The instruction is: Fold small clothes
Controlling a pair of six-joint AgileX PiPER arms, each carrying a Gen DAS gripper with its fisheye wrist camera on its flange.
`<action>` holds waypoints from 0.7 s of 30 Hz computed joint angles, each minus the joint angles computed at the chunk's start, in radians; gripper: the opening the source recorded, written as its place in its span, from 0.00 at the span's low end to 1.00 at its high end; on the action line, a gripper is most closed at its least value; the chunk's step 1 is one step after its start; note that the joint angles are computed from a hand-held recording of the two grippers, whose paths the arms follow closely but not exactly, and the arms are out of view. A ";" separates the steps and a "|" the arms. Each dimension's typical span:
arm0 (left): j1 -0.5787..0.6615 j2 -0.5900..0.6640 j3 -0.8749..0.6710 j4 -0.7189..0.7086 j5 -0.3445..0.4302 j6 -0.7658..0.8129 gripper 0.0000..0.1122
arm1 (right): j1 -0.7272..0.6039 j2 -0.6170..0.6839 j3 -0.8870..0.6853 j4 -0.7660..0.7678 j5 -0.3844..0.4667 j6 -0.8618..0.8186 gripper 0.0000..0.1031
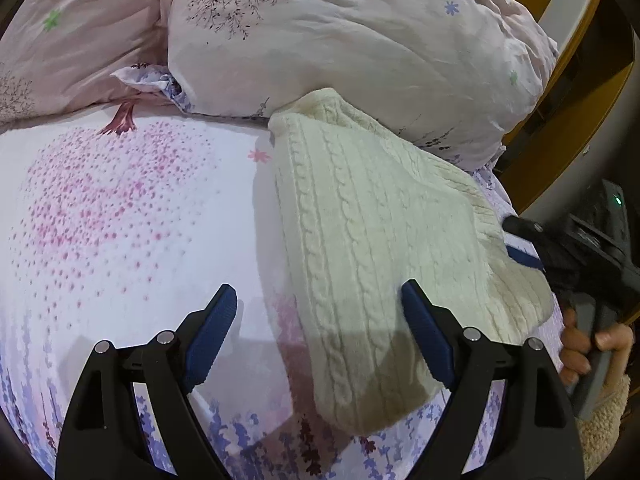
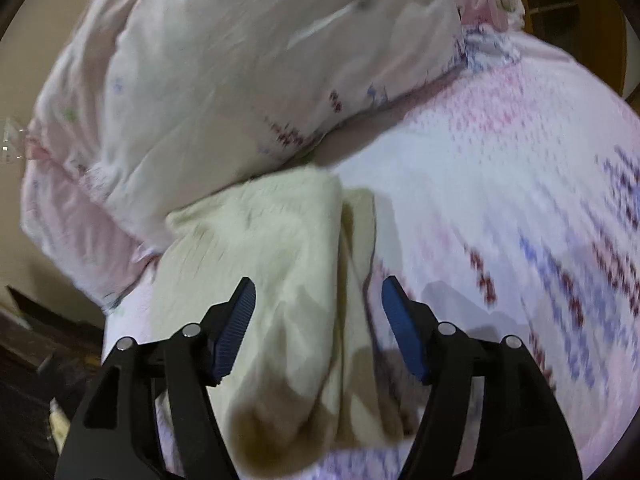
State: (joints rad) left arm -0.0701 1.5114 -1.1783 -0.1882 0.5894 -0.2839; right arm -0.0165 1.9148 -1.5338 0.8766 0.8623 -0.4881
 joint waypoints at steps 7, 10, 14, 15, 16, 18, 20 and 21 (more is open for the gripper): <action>-0.047 -0.005 0.004 0.107 0.003 -0.089 0.76 | -0.032 -0.037 0.116 0.096 0.118 -0.127 0.57; -0.063 -0.002 -0.001 0.146 0.009 -0.120 0.76 | -0.018 -0.044 0.135 0.094 0.102 -0.143 0.49; -0.068 0.002 -0.008 0.158 0.016 -0.132 0.76 | -0.012 -0.053 0.156 0.093 0.075 -0.172 0.17; -0.067 0.002 -0.008 0.152 0.016 -0.127 0.76 | -0.018 -0.057 0.166 0.117 0.076 -0.202 0.16; -0.065 0.002 -0.008 0.144 0.017 -0.122 0.76 | -0.024 -0.080 0.197 0.155 0.053 -0.246 0.14; -0.048 0.003 -0.008 0.080 0.016 -0.066 0.77 | -0.031 -0.122 0.244 0.192 -0.006 -0.306 0.13; -0.031 -0.002 0.001 0.012 0.011 -0.007 0.77 | -0.031 -0.142 0.258 0.195 -0.048 -0.316 0.12; -0.025 -0.007 0.005 -0.018 0.010 0.020 0.77 | -0.028 -0.148 0.262 0.184 -0.071 -0.310 0.12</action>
State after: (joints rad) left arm -0.0949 1.5045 -1.1729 -0.2066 0.5990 -0.2634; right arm -0.0449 1.7672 -1.2716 1.0603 0.7909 -0.7983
